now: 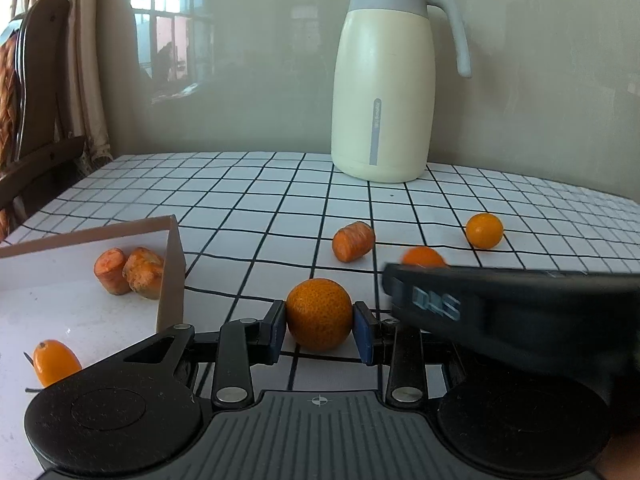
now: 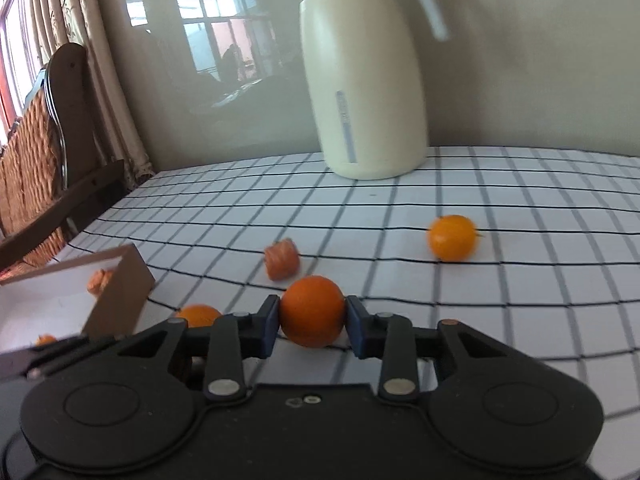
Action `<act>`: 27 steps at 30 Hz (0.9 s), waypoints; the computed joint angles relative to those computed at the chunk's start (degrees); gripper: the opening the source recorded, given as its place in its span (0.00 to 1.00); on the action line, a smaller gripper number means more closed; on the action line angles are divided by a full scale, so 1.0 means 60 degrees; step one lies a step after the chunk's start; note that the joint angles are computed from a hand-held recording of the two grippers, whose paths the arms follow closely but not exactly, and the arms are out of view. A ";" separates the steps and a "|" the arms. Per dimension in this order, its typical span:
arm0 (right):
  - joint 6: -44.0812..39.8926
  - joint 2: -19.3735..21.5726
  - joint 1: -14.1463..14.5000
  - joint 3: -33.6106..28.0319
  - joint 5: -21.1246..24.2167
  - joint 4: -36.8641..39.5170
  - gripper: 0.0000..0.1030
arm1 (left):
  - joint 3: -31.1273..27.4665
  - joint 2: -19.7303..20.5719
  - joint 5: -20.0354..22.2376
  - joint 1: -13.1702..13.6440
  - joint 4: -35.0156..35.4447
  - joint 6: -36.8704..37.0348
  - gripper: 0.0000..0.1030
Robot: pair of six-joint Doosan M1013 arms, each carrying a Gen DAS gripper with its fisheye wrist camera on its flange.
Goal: Organize fruits
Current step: 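Grasp an orange with the left tool while the right tool grasps another orange, then carry both oranges with both tools over the white box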
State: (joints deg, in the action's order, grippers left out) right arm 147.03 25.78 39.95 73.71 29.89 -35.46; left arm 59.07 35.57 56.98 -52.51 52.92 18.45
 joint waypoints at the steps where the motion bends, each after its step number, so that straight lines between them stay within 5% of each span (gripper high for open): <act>1: 0.0180 -0.0089 0.0024 0.0119 0.0043 -0.0208 0.25 | 0.0026 -0.0017 -0.0038 -0.0020 0.0007 0.0026 0.35; 17: 0.1919 -0.0907 0.0608 0.1106 0.0903 -0.2883 0.25 | 0.1416 -0.1081 -0.0330 -0.0547 0.1614 -0.0953 0.35; 27: 0.3447 -0.0653 0.1219 0.0611 0.0296 -0.4965 0.25 | 0.2586 -0.1953 0.0902 -0.0629 0.2905 -0.2500 0.35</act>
State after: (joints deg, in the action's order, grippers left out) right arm 167.71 21.86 47.26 77.38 31.67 -65.25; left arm 74.58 23.85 62.39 -56.29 70.35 3.46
